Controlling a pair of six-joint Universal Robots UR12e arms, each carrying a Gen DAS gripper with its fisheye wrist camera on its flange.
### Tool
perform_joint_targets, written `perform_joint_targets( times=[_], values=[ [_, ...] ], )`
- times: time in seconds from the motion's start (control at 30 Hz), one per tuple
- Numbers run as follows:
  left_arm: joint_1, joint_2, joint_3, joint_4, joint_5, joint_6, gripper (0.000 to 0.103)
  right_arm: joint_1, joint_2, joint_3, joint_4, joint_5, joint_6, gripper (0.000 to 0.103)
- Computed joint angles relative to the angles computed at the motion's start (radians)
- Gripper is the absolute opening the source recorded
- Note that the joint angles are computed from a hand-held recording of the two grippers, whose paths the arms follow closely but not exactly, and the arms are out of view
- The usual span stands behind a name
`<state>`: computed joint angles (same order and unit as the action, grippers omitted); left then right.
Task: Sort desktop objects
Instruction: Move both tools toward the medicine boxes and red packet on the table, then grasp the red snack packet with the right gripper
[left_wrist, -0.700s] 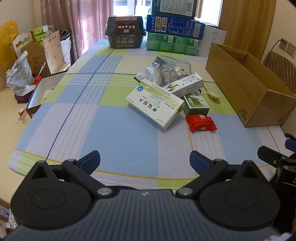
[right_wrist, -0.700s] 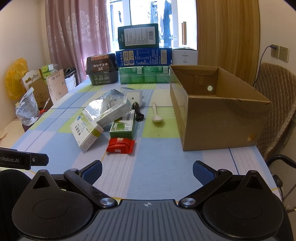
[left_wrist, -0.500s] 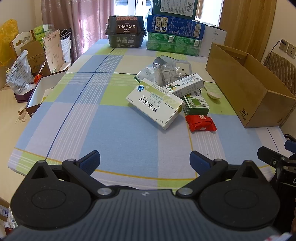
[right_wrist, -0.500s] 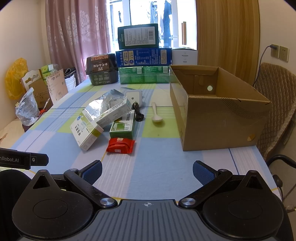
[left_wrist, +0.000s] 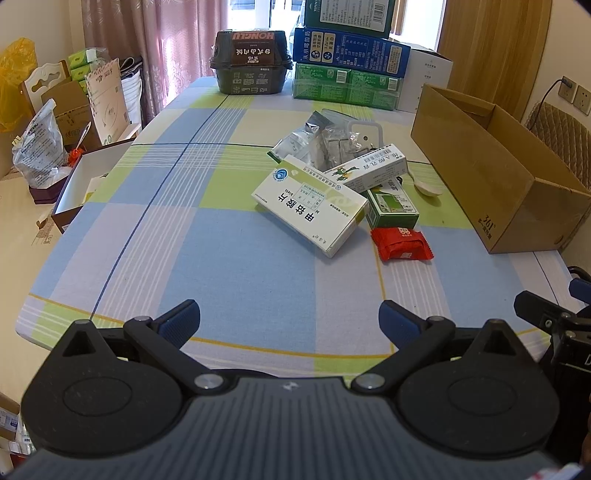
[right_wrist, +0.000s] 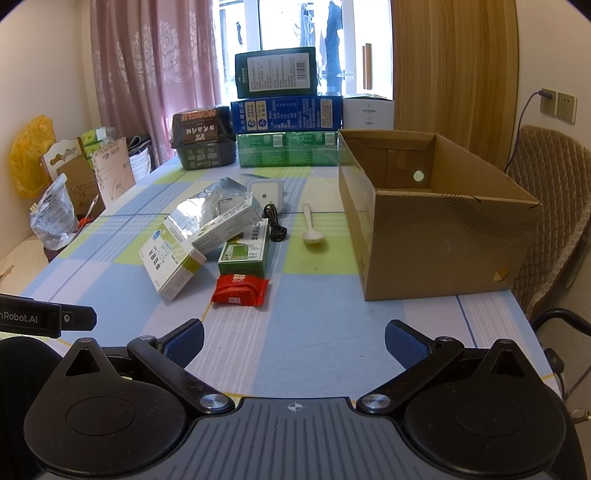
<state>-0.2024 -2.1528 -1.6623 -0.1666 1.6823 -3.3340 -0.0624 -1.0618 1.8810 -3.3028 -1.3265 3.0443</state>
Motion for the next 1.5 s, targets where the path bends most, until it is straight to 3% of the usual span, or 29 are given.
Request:
perform_joint_targets(
  times=[0.53,0.93,1.27,1.5],
  values=[
    [0.001,0.000,-0.005,0.005,-0.001,-0.009,0.101,0.001,0.000,0.000,0.000,-0.001,-0.003,0.101],
    [0.024,0.012,0.003,-0.033,-0.067,-0.101,0.101,0.005,0.009,-0.041,0.073,0.023,-0.006,0.101],
    [0.027,-0.035,0.115,-0.110,-0.096,-0.101,0.101,0.017,0.061,-0.113,0.121,0.044,-0.046,0.101],
    [0.034,-0.092,0.203,-0.160,-0.123,-0.134,0.101,0.025,0.113,-0.173,0.162,0.068,-0.020,0.101]
  ],
)
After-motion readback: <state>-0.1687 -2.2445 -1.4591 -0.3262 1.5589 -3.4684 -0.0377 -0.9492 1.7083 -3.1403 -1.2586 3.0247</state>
